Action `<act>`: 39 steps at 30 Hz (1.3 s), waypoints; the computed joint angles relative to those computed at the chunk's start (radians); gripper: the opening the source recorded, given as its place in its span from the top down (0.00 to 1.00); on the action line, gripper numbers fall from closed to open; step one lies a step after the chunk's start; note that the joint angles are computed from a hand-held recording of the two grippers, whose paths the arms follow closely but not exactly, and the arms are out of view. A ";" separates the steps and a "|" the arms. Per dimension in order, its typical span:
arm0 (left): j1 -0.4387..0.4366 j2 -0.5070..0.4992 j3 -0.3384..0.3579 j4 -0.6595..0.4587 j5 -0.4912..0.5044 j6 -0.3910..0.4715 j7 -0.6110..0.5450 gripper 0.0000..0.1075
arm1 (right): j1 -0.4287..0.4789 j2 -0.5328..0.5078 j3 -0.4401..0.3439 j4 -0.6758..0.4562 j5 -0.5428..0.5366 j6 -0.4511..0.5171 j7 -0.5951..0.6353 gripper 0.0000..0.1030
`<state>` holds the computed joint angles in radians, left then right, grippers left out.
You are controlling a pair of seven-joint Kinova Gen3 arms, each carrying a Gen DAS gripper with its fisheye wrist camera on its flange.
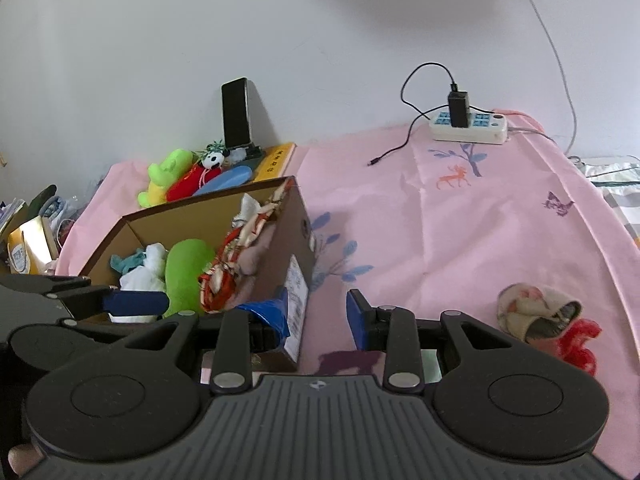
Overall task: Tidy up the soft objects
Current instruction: 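Withdraw the right tool from the box back toward the pile, then move the right tool to the mint-green cloth on the bed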
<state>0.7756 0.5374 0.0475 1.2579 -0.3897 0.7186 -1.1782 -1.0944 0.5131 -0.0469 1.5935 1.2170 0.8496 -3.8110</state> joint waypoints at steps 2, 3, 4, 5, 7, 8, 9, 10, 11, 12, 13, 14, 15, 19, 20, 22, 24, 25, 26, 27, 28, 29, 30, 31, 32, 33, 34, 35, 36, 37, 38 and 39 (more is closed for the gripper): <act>0.018 0.011 -0.005 -0.019 -0.010 0.017 0.007 0.46 | -0.004 -0.013 -0.001 0.026 0.006 0.002 -0.021 0.85; 0.028 0.017 -0.007 -0.028 -0.016 0.025 0.012 0.46 | -0.004 -0.022 -0.002 0.044 0.011 -0.002 -0.039 0.85; 0.035 0.023 -0.007 -0.039 -0.019 0.034 0.013 0.46 | -0.001 -0.030 -0.006 0.059 0.017 -0.007 -0.053 0.85; 0.037 0.027 -0.004 -0.046 -0.019 0.039 0.010 0.46 | 0.002 -0.039 -0.011 0.076 0.023 -0.012 -0.067 0.85; 0.047 0.036 0.000 -0.061 -0.020 0.048 0.004 0.46 | 0.010 -0.052 -0.023 0.103 0.029 -0.016 -0.088 0.85; 0.053 0.041 0.001 -0.068 -0.022 0.053 0.000 0.46 | 0.012 -0.058 -0.029 0.116 0.032 -0.016 -0.097 0.85; 0.059 0.045 0.001 -0.073 -0.023 0.056 -0.003 0.46 | 0.015 -0.062 -0.035 0.128 0.035 -0.016 -0.106 0.85; 0.064 0.049 0.003 -0.078 -0.024 0.059 -0.008 0.46 | 0.018 -0.066 -0.042 0.139 0.036 -0.015 -0.114 0.85; 0.068 0.052 0.005 -0.080 -0.024 0.059 -0.013 0.46 | 0.020 -0.071 -0.048 0.152 0.037 -0.015 -0.123 0.85; 0.069 0.055 0.009 -0.082 -0.020 0.059 -0.022 0.46 | 0.022 -0.076 -0.054 0.165 0.039 -0.015 -0.132 0.85; 0.069 0.057 0.017 -0.083 -0.013 0.058 -0.034 0.46 | 0.024 -0.080 -0.060 0.178 0.042 -0.014 -0.141 0.85; 0.068 0.057 0.023 -0.080 -0.006 0.053 -0.045 0.46 | 0.025 -0.083 -0.066 0.189 0.041 -0.011 -0.149 0.85; 0.069 0.059 0.029 -0.078 0.001 0.049 -0.056 0.46 | 0.026 -0.085 -0.072 0.201 0.039 -0.008 -0.157 0.85; 0.061 0.082 0.054 -0.091 0.050 0.059 -0.110 0.46 | 0.047 -0.103 -0.090 0.263 0.045 -0.050 -0.221 0.85; 0.057 0.089 0.061 -0.097 0.065 0.065 -0.125 0.46 | 0.053 -0.107 -0.093 0.277 0.049 -0.061 -0.241 0.85; 0.058 0.099 0.064 -0.103 0.084 0.067 -0.146 0.46 | 0.063 -0.114 -0.099 0.300 0.054 -0.077 -0.273 0.85; 0.060 0.109 0.064 -0.112 0.099 0.069 -0.163 0.46 | 0.071 -0.117 -0.103 0.318 0.062 -0.087 -0.297 0.85; 0.056 0.114 0.067 -0.116 0.110 0.069 -0.171 0.46 | 0.076 -0.118 -0.106 0.325 0.066 -0.093 -0.306 0.85; 0.046 0.119 0.078 -0.121 0.129 0.068 -0.187 0.46 | 0.082 -0.120 -0.108 0.333 0.068 -0.102 -0.314 0.85; 0.036 0.123 0.086 -0.123 0.148 0.067 -0.200 0.46 | 0.089 -0.120 -0.110 0.339 0.069 -0.111 -0.321 0.85; 0.030 0.129 0.092 -0.128 0.165 0.068 -0.212 0.46 | 0.095 -0.120 -0.112 0.345 0.068 -0.120 -0.328 0.85; 0.027 0.135 0.093 -0.132 0.178 0.069 -0.220 0.46 | 0.101 -0.120 -0.112 0.351 0.070 -0.130 -0.337 0.85; 0.030 0.141 0.088 -0.136 0.183 0.068 -0.222 0.46 | 0.106 -0.120 -0.112 0.356 0.071 -0.140 -0.344 0.85; 0.033 0.146 0.083 -0.139 0.188 0.065 -0.222 0.46 | 0.109 -0.121 -0.112 0.361 0.076 -0.148 -0.353 0.85; 0.028 0.148 0.086 -0.139 0.198 0.058 -0.228 0.46 | 0.111 -0.122 -0.111 0.367 0.084 -0.154 -0.365 0.85; 0.017 0.148 0.095 -0.135 0.213 0.048 -0.242 0.46 | 0.114 -0.124 -0.109 0.371 0.095 -0.161 -0.377 0.85; 0.000 0.148 0.112 -0.128 0.234 0.034 -0.267 0.46 | 0.119 -0.124 -0.109 0.372 0.104 -0.165 -0.383 0.85; -0.014 0.146 0.125 -0.120 0.253 0.019 -0.289 0.46 | 0.123 -0.123 -0.110 0.370 0.106 -0.165 -0.380 0.85; -0.025 0.145 0.136 -0.114 0.271 0.006 -0.311 0.46 | 0.128 -0.121 -0.111 0.367 0.105 -0.163 -0.372 0.85; -0.035 0.146 0.146 -0.110 0.288 -0.003 -0.331 0.46 | 0.131 -0.119 -0.112 0.364 0.103 -0.161 -0.364 0.85; -0.044 0.147 0.156 -0.108 0.305 -0.013 -0.352 0.46 | 0.136 -0.115 -0.113 0.358 0.096 -0.162 -0.348 0.85; -0.054 0.147 0.165 -0.104 0.323 -0.024 -0.375 0.46 | 0.140 -0.112 -0.112 0.354 0.091 -0.165 -0.336 0.85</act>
<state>0.7217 0.6848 0.2130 1.1539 -0.0670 0.6942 -1.5528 -0.9540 0.4011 -0.1587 1.9470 1.3084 0.6844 -4.1465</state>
